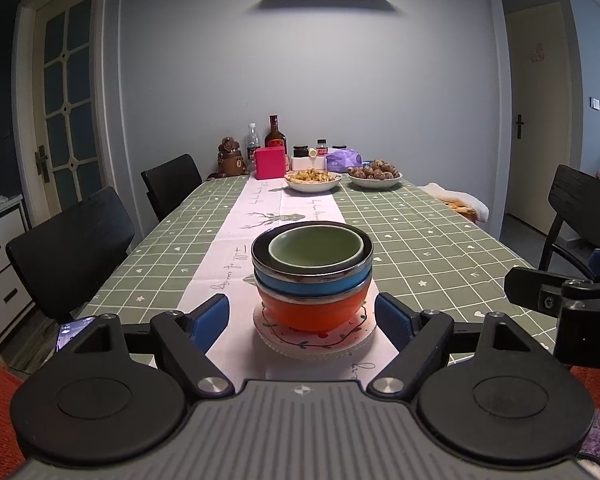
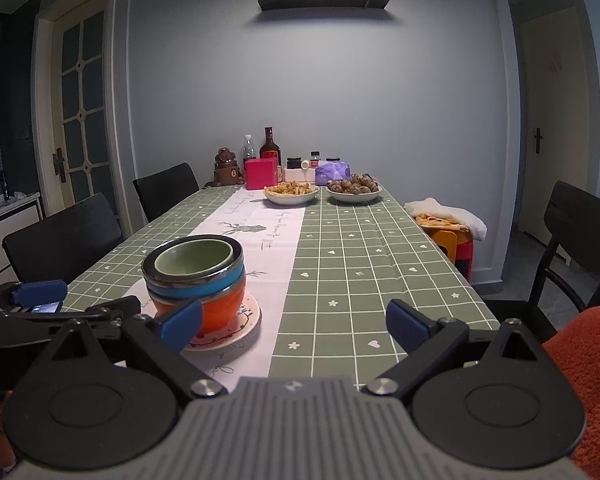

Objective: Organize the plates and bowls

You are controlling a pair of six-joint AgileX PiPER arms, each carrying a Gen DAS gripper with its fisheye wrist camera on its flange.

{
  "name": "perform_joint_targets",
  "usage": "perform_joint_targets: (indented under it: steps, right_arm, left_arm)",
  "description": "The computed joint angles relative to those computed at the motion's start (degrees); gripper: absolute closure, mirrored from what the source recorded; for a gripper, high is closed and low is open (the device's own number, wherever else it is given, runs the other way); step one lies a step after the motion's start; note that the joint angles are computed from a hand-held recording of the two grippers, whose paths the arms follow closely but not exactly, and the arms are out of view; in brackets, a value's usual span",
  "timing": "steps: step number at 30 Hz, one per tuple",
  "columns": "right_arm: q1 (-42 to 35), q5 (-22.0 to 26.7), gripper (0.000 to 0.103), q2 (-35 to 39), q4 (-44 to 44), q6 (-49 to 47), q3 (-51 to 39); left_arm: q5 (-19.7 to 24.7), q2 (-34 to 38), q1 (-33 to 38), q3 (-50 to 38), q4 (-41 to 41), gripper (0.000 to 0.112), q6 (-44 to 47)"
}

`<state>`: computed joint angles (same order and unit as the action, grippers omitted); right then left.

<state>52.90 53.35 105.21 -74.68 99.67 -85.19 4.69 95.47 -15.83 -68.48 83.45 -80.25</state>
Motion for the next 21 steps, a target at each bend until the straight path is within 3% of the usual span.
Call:
perform_joint_targets:
  steps: [3, 9, 16, 21]
  right_arm:
    - [0.2, 0.0, 0.007, -0.1, -0.9, 0.9, 0.3]
    - [0.2, 0.1, 0.007, -0.3, -1.4, 2.1, 0.8]
    - [-0.2, -0.5, 0.007, -0.8, -1.0, 2.7, 1.5]
    - [-0.5, -1.1, 0.007, -0.9, -0.5, 2.4, 1.4]
  left_arm:
    - [0.3, 0.4, 0.1, -0.7, -6.1, 0.016, 5.9]
    - [0.7, 0.2, -0.2, -0.5, -2.3, 0.016, 2.3]
    - [1.3, 0.4, -0.5, -1.0, -9.6, 0.016, 9.8]
    - [1.3, 0.3, -0.5, -0.9, -7.8, 0.016, 8.0]
